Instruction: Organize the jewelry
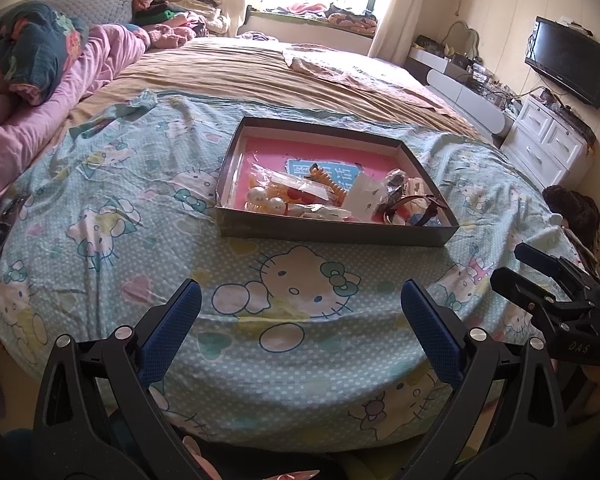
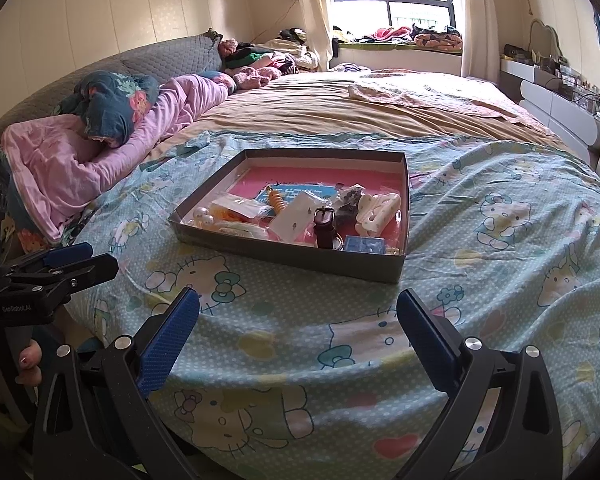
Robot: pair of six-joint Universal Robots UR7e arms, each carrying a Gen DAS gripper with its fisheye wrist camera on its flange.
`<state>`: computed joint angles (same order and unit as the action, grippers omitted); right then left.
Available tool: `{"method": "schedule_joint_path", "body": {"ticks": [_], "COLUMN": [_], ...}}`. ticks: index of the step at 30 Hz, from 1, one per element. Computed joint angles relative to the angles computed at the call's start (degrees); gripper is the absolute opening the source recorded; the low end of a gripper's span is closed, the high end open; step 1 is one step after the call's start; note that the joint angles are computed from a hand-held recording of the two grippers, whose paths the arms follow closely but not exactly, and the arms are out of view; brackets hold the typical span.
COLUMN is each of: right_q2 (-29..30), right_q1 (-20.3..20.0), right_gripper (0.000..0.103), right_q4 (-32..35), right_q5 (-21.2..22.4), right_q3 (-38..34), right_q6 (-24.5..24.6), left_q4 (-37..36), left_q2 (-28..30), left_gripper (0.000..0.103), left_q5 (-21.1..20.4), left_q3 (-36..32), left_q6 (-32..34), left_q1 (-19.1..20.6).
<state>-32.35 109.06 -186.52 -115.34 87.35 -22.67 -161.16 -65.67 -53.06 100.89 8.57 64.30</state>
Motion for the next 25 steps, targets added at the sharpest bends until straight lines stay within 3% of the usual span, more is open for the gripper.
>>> {"method": "schedule_joint_path", "body": {"ticks": [9,14,17,20,23,25], "right_q2": [0.54,1.30,2.37,5.12,7.24,8.46], "right_q1": [-1.01,-2.86,-4.96,-7.64,-10.82,-12.87], "right_gripper": [0.098,0.098,0.098,0.098,0.098,0.098], "right_q4": [-1.24,-3.27,-4.45,-5.76,-0.74,5.64], "right_q5": [-2.38,-7.52,-11.86,-17.30,-20.57,-22.24], "right_q3": [-0.79,-3.20,-6.65,-13.27,-20.58,-25.88], "right_q6": [0.74,1.80,1.67,-0.88,0.46,4.14], "left_q4": [3.53,8.68,9.92,12.15,15.49,22.21], "left_q2": [0.56,0.81,3.57,10.42,17.26,22.32], "left_gripper": [0.093,0.093,0.093,0.093,0.093,0.093], "left_q5": [-1.97,-8.28,-3.39,7.38,13.96,14.51], "left_q3": [-1.60,-5.47,-10.72,-21.79,-33.40,-43.85], "left_q6": [-1.31,-6.70,-8.45,-9.45,-8.71,-11.49], "left_q1": [1.14,4.12,5.75,8.46,11.40,14.10]}}
